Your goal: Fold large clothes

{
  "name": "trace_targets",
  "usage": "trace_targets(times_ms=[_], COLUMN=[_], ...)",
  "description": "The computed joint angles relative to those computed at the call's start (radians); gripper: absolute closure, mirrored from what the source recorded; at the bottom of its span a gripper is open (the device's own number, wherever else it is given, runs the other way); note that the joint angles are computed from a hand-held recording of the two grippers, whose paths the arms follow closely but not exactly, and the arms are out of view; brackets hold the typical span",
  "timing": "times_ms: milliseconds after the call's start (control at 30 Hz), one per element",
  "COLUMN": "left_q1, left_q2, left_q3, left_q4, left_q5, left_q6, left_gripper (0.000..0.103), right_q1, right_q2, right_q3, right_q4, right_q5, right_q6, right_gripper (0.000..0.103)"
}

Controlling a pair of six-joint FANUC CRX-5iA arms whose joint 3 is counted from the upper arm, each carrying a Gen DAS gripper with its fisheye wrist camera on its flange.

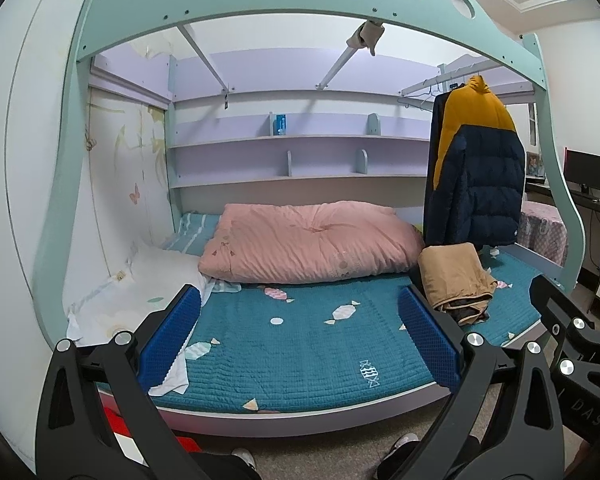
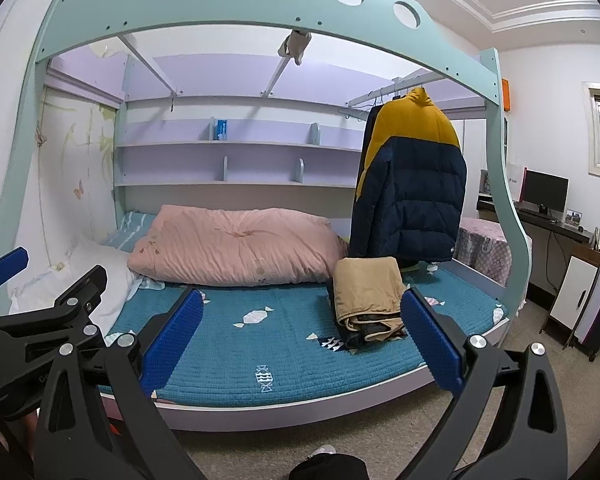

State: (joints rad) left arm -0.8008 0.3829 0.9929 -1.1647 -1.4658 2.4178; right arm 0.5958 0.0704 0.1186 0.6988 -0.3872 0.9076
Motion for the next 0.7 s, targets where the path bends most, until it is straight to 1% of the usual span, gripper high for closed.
trace_targets(times_ms=[167, 267, 433, 500, 600, 700], left_q1=[0.046, 0.074, 0.112, 0.118, 0.112, 0.113], left_q2=[-0.005, -0.017, -0.033, -0.043, -0.041, -0.042], left_q3=[-0.021, -0.045, -0.077, -0.094, -0.096, -0.099], left_q4=[0.035, 0.057, 0.091, 0.095, 0.077, 0.082], left_q5=[0.033, 0.066, 0.106, 0.122, 0.119, 0.121], left_q6=[0.004, 0.006, 0.023, 0.030, 0.030, 0.032], left_gripper=[0.005, 0.005, 0.005, 0.005, 0.005, 0.005], right_q1=[0.018, 0.028, 0.049, 0.057, 0.059, 0.061], right_q2=[0.044, 0.066, 0.101, 0.112, 0.120, 0.122], right_q3=[0.039, 0.058, 0.095, 0.111, 0.115, 0.115], right_q4=[0.031, 0.060, 0.087, 0.082, 0.099, 0.110], right_q5=[-0.030, -0.047, -0.090, -0.108, -0.117, -0.122], right_q6=[-0.037, -0.066, -0.076, -0.062, -0.078, -0.087], right_gripper=[0.007, 0.007, 0.007, 0.007, 0.007, 0.007])
